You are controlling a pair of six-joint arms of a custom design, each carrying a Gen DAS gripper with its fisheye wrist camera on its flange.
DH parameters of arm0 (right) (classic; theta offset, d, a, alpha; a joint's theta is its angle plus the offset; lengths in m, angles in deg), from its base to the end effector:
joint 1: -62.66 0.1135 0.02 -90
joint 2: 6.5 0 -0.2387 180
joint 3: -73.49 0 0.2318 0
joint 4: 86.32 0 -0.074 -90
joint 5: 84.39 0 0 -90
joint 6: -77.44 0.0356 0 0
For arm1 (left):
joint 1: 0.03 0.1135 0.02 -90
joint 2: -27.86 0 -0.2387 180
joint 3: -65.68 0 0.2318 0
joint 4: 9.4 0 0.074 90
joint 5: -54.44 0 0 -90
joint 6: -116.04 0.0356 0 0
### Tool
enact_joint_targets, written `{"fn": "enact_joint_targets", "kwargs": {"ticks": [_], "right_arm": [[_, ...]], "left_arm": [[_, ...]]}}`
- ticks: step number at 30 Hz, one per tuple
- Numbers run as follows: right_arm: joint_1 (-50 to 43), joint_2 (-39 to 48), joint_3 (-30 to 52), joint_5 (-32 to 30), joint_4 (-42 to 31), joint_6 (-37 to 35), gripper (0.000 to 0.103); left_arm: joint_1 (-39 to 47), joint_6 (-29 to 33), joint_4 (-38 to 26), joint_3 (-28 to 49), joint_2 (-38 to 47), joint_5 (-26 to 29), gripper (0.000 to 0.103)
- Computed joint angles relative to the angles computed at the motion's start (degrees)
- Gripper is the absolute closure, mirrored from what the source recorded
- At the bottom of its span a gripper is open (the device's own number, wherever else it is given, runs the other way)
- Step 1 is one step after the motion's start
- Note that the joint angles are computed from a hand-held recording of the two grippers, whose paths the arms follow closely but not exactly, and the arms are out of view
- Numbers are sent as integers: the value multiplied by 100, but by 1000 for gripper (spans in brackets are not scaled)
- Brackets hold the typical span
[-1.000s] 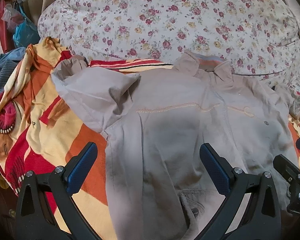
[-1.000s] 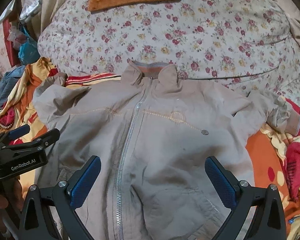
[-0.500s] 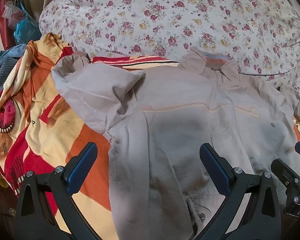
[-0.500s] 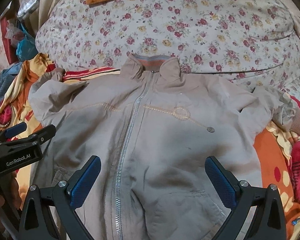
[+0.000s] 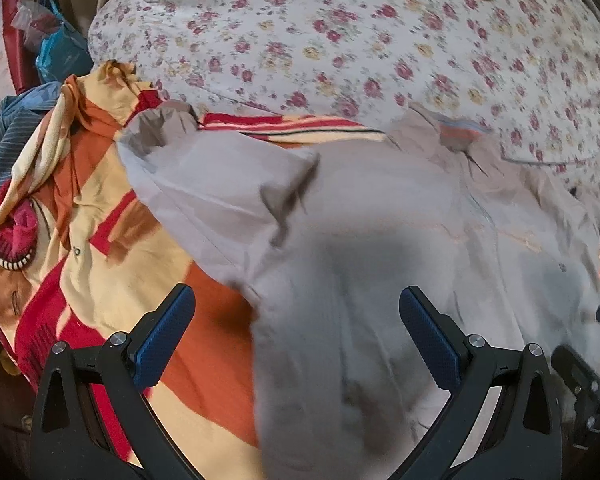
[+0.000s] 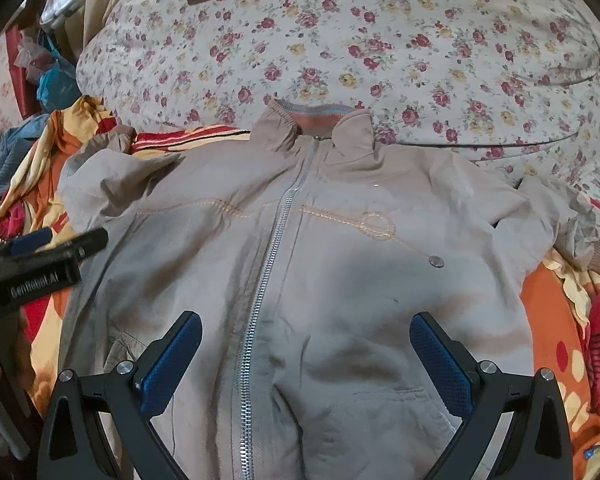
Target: Fold large clothes
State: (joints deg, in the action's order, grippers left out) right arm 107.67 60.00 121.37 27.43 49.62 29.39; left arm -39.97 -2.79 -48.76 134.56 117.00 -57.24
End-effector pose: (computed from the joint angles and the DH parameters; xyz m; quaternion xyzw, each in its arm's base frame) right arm 0.1462 0.1276 0.1633 0.0192 0.9550 0.0261 0.2948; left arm 0.2293 -0.1748 0.1795 0.0427 0.9482 0.0044 0.3149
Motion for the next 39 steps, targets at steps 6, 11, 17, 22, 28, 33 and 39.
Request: {"fn": "enact_joint_targets", "kwargs": {"ticks": [6,11,17,22,28,33,39], "right_arm": [[-120,37,-93,-193,136,-20,0],[-199,145,-86,-297,211,-141,0],[-315,327,-93,-489,333,-238,0],[-370,456,-55,-621,380,-328,0],[-417,596,-70,-849,470,-366,0],[-445,576,-181,-975,515,-312,0],[-546,365,-363,-1139,537,-261,0]], "left_arm": [[997,436,-53,421,96,297,1],[1915,985,-53,1084,639,369,1],[2708,1262,107,1788,1387,662,1],[3055,1455,128,2427,2050,657,1],[3432,1357,122,3190,2881,899,2],[3706,1203,-203,3965,3709,1516,63],[3978,690,113,3774,3643,2226,98]]}}
